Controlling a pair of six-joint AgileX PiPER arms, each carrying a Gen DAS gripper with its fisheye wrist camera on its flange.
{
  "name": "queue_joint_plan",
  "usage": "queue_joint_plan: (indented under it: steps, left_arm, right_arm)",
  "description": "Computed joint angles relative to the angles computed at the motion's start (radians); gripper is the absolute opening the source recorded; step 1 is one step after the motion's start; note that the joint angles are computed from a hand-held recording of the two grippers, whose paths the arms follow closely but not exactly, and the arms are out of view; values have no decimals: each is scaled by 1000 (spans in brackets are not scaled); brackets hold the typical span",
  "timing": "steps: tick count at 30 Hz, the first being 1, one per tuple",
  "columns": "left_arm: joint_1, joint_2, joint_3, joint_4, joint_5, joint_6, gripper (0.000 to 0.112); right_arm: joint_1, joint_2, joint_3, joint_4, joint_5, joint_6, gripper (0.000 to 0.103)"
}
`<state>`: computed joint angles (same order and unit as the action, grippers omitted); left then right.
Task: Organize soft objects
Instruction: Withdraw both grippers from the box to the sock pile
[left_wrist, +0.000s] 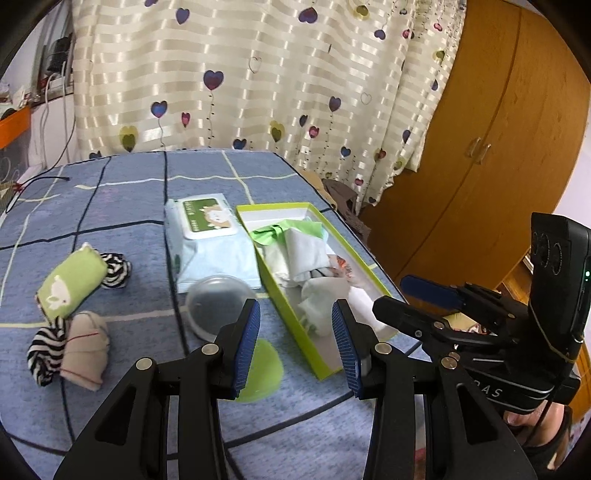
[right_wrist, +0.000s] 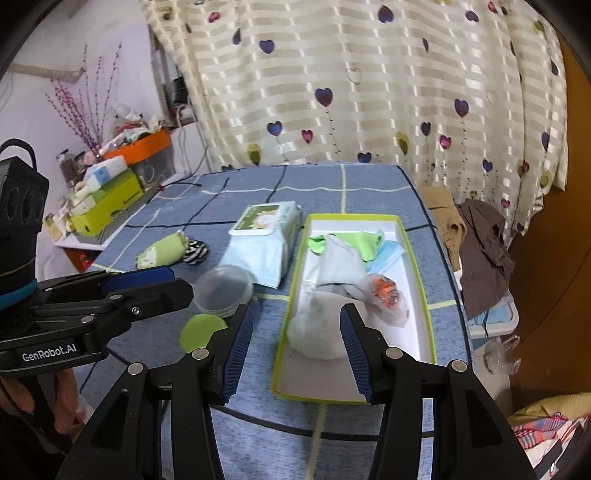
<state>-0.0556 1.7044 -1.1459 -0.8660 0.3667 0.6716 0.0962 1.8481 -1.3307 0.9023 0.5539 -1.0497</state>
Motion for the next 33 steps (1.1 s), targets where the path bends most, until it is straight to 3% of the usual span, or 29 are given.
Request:
queue_joint_plan:
  steps: [15,33]
  left_arm:
    - [113,-55,86,-121,3,145,42]
    - [236,-67,133,-240,29,280,42]
  right_arm:
    - [108,-29,-3,-88,-32,95,49]
    - [219,14,-70,-142,-13,150,54]
